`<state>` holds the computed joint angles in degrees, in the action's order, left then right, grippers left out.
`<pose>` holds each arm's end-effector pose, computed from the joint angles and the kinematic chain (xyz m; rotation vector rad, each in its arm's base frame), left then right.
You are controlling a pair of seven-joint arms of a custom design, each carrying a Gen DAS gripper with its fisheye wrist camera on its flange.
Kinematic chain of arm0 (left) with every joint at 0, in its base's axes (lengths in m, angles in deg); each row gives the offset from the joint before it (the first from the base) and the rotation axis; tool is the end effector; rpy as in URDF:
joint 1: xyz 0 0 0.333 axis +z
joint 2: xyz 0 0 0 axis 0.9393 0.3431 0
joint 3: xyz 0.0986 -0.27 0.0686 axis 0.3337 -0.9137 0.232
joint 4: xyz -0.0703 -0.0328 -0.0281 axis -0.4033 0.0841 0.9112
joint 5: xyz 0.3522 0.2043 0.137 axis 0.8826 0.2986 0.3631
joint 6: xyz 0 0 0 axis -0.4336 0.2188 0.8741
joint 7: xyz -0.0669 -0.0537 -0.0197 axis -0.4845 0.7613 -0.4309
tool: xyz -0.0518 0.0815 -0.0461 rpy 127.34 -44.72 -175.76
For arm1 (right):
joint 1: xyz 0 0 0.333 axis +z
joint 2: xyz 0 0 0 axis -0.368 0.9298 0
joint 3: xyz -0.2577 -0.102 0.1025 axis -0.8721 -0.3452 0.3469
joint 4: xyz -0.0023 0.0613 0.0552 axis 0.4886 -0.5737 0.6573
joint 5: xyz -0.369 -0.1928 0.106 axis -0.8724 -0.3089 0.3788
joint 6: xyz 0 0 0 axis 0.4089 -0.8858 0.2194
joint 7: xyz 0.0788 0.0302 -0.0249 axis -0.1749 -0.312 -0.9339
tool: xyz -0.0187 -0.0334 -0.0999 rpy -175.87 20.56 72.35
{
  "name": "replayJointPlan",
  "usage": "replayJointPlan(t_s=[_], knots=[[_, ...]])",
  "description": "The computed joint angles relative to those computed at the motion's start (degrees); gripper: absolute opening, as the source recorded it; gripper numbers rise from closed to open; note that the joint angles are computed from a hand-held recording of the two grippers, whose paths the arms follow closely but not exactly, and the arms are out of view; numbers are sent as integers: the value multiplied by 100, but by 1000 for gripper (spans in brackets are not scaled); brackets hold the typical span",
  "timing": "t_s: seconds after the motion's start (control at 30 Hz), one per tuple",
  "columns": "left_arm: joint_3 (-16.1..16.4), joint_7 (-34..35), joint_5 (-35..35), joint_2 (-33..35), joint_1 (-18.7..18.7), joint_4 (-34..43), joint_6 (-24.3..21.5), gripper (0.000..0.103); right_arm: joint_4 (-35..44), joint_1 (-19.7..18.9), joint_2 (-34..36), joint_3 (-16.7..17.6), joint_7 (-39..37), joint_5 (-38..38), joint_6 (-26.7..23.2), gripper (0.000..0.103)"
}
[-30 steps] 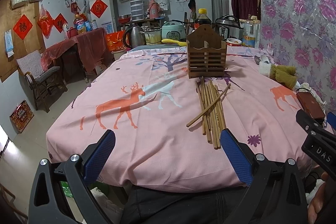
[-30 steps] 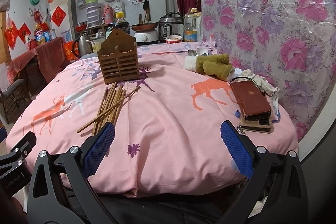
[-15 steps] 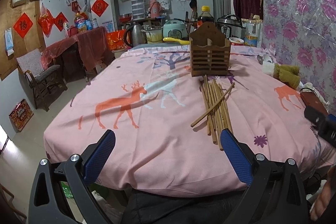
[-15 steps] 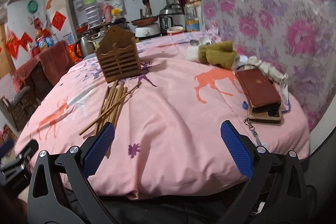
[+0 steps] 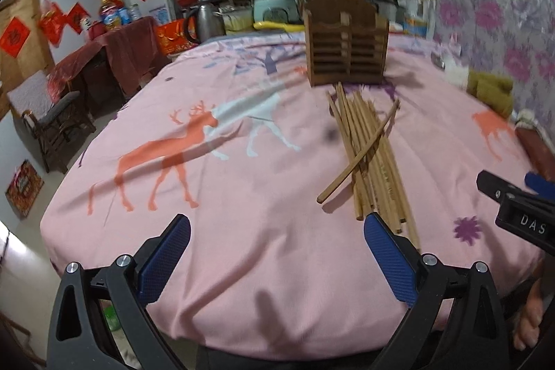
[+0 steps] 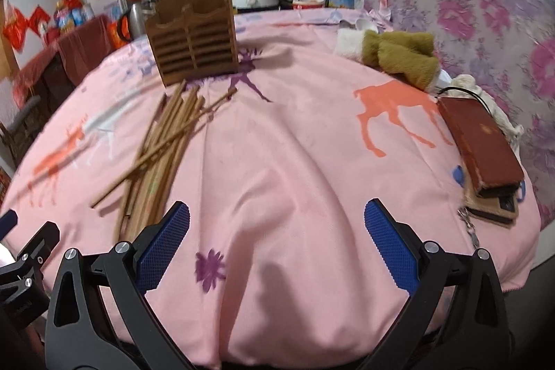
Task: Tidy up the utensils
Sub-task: 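Move both tools toward the pile of wooden chopsticks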
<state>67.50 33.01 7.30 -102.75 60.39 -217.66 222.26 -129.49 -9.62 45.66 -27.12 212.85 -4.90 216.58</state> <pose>0.4980 -0.1033 0.5737 -1.4313 2.0337 -0.7537 0.4454 0.2486 0.5167 -1.3852 2.1684 -0.8413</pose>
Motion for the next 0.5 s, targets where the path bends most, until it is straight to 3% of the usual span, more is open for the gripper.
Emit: replayJointPlan(t_s=[0.23, 0.5], knots=[[-94, 244, 15, 675, -16, 471, -241, 98, 201, -32, 433, -202, -189, 83, 119, 97], [-114, 944, -584, 1289, -37, 1061, -472, 98, 70, -48, 459, -386, -165, 203, 387, 97]])
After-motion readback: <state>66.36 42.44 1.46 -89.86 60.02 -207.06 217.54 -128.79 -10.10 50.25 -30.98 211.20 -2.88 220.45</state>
